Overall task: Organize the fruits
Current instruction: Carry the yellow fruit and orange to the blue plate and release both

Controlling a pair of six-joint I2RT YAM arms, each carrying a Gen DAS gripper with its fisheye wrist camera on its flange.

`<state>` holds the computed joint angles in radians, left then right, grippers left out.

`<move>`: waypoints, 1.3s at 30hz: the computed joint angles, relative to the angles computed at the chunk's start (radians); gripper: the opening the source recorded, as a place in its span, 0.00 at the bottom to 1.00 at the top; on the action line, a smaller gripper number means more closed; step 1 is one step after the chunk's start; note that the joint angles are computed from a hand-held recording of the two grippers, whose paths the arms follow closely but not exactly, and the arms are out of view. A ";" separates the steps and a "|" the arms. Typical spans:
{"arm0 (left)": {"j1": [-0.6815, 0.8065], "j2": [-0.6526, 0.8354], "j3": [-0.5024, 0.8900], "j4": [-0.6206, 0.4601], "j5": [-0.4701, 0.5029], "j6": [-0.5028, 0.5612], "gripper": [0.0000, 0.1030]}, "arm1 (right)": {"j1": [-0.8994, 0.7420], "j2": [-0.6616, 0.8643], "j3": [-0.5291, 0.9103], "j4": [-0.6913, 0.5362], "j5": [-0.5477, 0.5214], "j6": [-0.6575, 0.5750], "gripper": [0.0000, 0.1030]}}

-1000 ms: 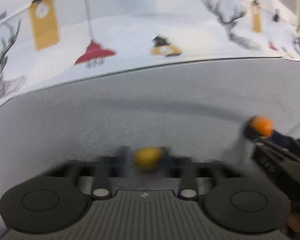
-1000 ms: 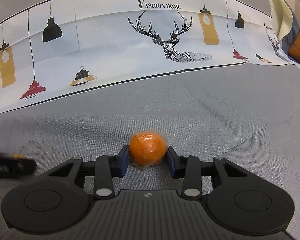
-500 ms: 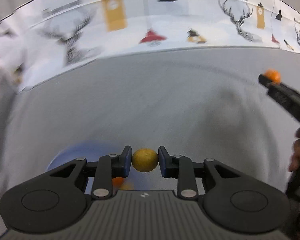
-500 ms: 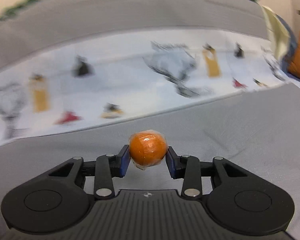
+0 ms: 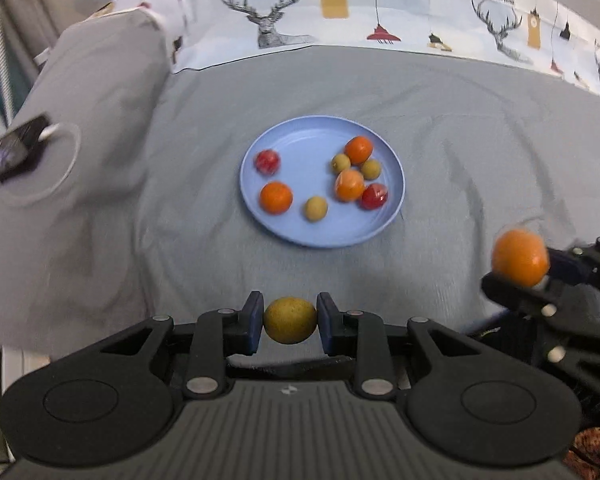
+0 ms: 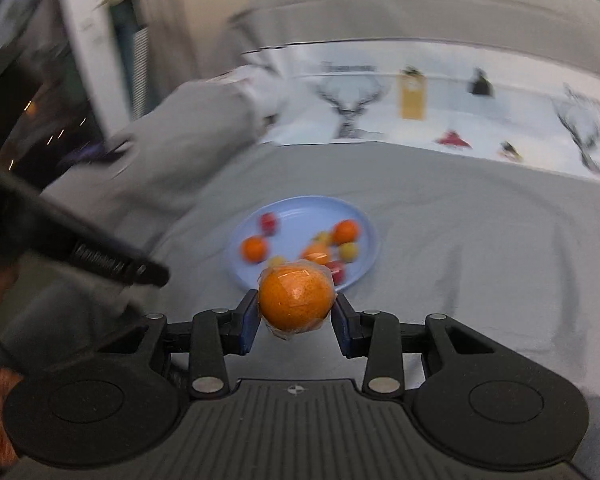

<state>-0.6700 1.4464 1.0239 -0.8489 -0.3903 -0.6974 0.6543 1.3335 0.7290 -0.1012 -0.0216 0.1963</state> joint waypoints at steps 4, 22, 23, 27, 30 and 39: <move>-0.056 -0.081 -0.079 0.006 -0.020 -0.065 0.31 | 0.100 -0.042 0.015 -0.059 0.091 -0.025 0.39; -0.054 -0.143 -0.152 0.087 -0.022 -0.056 0.31 | 0.175 -0.066 0.016 -0.123 0.206 -0.009 0.39; -0.049 -0.142 -0.155 0.091 -0.020 -0.051 0.31 | 0.174 -0.061 0.018 -0.124 0.204 -0.010 0.39; -0.017 -0.135 -0.159 0.110 0.002 -0.026 0.31 | 0.168 -0.036 0.029 -0.124 0.194 -0.017 0.39; 0.011 -0.123 -0.158 0.128 0.018 -0.001 0.31 | 0.159 -0.005 0.044 -0.121 0.185 -0.025 0.39; 0.155 0.014 -0.069 0.230 0.050 0.124 0.31 | 0.083 0.147 0.127 -0.044 0.138 -0.050 0.39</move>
